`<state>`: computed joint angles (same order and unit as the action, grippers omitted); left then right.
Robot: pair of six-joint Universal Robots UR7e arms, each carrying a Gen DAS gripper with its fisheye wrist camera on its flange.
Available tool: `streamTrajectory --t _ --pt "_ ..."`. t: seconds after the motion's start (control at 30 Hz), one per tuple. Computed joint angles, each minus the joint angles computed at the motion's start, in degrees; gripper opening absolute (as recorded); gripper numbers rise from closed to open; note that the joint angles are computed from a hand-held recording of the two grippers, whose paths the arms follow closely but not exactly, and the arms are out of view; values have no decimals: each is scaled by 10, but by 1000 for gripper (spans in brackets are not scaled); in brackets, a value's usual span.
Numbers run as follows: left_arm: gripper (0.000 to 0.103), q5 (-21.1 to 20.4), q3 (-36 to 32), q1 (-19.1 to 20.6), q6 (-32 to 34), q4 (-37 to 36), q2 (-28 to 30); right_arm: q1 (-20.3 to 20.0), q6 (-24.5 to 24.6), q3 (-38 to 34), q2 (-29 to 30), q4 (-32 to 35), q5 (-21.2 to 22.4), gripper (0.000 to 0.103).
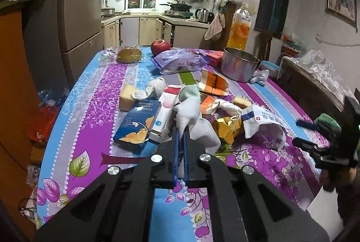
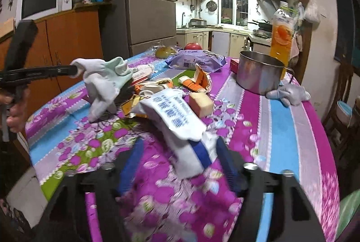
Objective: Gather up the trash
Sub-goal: 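Grasp the white glove with the left gripper while the right gripper grasps the alcohol wipes packet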
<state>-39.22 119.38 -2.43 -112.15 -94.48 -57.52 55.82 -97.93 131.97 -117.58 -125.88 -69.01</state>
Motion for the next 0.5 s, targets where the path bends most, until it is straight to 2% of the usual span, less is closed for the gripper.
streamTrajectory --t 0.2,0.27,0.3,0.33,0.37,0.43,0.5 --pt "2 -2 8 9 23 -43 10 104 16 6 76 -107 -102 77" --pt "2 -1 5 10 29 -51 16 125 15 11 95 -141 -129 77" --pt "2 1 1 11 33 -50 21 133 14 13 103 -152 -143 73" --pt "2 2 -3 11 36 -49 26 137 14 13 107 -157 -150 59" --pt "2 4 -5 11 39 -49 29 139 19 12 110 -160 -155 51" --pt "2 9 -16 11 36 -38 37 128 26 11 102 -152 -136 42" --pt "2 18 -31 10 26 -14 48 116 29 9 89 -136 -118 39"
